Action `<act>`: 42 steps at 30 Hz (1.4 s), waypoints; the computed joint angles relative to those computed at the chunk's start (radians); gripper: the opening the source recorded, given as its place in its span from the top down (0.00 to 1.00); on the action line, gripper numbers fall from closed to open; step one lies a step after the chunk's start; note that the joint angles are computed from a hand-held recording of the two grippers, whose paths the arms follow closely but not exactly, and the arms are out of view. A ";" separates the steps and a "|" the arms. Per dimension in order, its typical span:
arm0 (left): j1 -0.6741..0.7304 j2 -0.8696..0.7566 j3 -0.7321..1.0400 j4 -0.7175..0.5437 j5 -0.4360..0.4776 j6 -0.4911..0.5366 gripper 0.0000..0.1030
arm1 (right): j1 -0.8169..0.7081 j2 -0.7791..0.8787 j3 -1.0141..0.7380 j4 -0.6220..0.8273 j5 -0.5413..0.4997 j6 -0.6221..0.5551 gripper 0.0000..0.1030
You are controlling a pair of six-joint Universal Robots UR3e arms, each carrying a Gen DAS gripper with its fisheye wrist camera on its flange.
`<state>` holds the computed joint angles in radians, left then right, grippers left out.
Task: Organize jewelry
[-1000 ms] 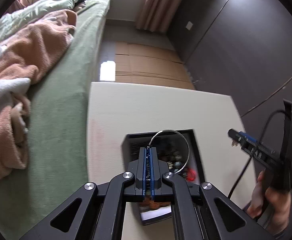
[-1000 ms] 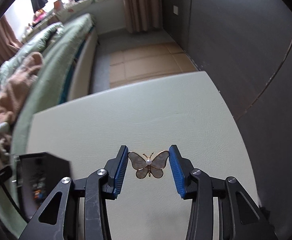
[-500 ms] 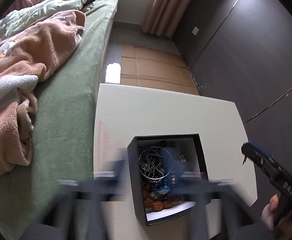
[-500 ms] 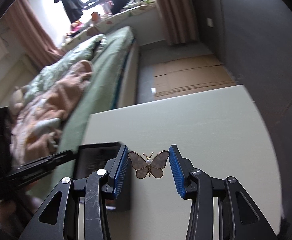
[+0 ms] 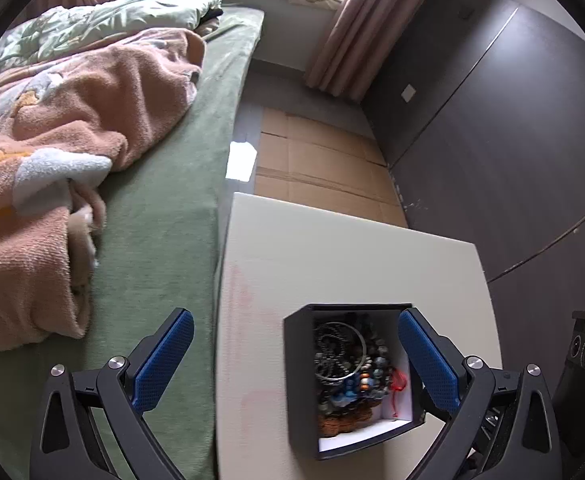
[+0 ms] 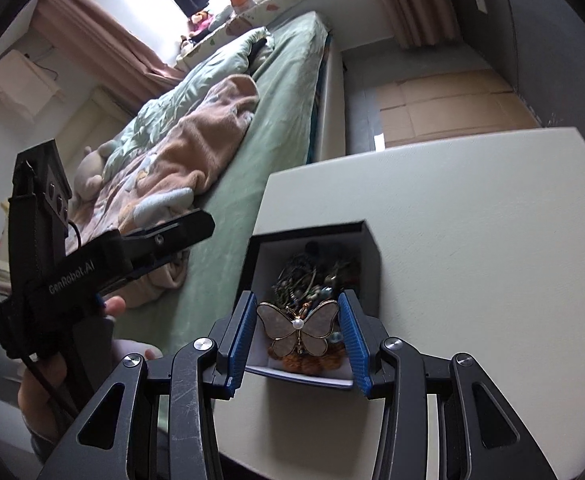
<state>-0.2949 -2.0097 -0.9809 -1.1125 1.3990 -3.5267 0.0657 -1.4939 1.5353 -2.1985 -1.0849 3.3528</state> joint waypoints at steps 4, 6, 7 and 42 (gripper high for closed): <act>0.024 0.025 -0.019 0.004 -0.012 -0.007 0.01 | 0.009 0.040 -0.041 0.058 0.016 0.022 0.55; 0.026 0.032 -0.012 -0.011 -0.017 -0.005 0.01 | -0.007 0.036 -0.042 0.087 0.037 0.037 0.45; 0.025 0.033 -0.008 -0.015 -0.017 -0.003 0.01 | -0.015 0.027 -0.038 0.095 0.038 0.045 0.40; -0.340 0.465 -0.351 0.125 0.268 0.004 0.00 | -0.504 -0.829 0.083 0.682 0.034 -0.326 0.00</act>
